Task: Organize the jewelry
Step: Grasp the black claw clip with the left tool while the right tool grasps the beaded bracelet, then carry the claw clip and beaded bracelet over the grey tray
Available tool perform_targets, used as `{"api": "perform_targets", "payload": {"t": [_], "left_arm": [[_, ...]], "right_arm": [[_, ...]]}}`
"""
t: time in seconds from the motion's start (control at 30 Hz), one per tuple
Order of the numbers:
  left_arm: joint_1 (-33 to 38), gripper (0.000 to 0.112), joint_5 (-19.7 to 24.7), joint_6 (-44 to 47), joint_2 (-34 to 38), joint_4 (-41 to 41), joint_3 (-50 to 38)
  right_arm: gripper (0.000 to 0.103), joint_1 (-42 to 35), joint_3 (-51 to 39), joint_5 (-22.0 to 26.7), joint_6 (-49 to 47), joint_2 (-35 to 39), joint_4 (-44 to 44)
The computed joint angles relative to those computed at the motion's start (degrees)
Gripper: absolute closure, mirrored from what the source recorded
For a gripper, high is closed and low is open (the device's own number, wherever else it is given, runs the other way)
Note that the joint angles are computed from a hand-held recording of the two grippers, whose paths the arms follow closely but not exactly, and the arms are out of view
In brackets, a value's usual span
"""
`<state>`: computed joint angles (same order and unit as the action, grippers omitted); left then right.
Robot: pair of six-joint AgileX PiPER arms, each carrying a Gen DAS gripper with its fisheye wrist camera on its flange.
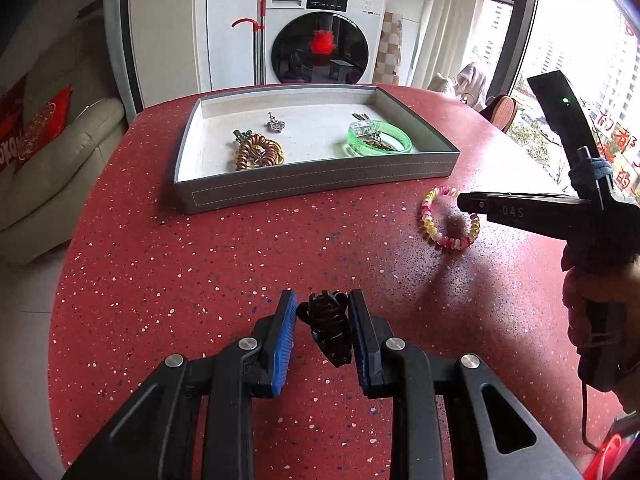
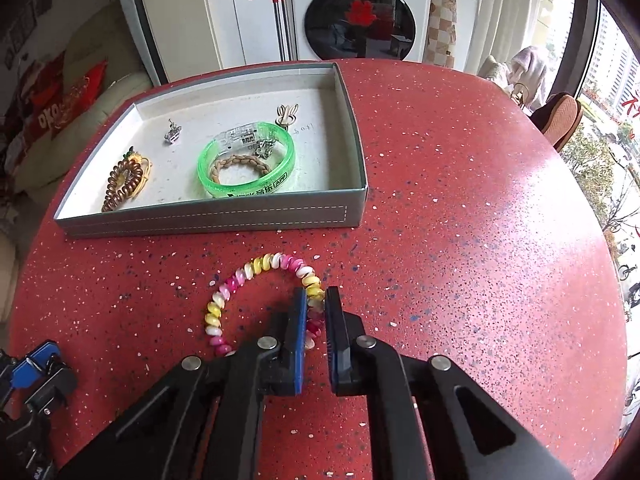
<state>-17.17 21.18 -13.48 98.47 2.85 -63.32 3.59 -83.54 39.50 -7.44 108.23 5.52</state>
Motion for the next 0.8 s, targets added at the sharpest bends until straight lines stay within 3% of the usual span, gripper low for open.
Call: {"api": "perform_targets", "payload": {"t": [0.37,0.8], "left_arm": [[4.0,0.067,2.6,3.9,2.3,-3.2,-7.5],[6.8,0.067,10.1,1.6,14.2,1.6,-31.0]], "right_arm": [[0.093,-2.2,-3.3,2.9,-6.9,-3.4,8.6],[0.093,-1.8,-24.3,11.1,-3.2,7.7,10.6]]}}
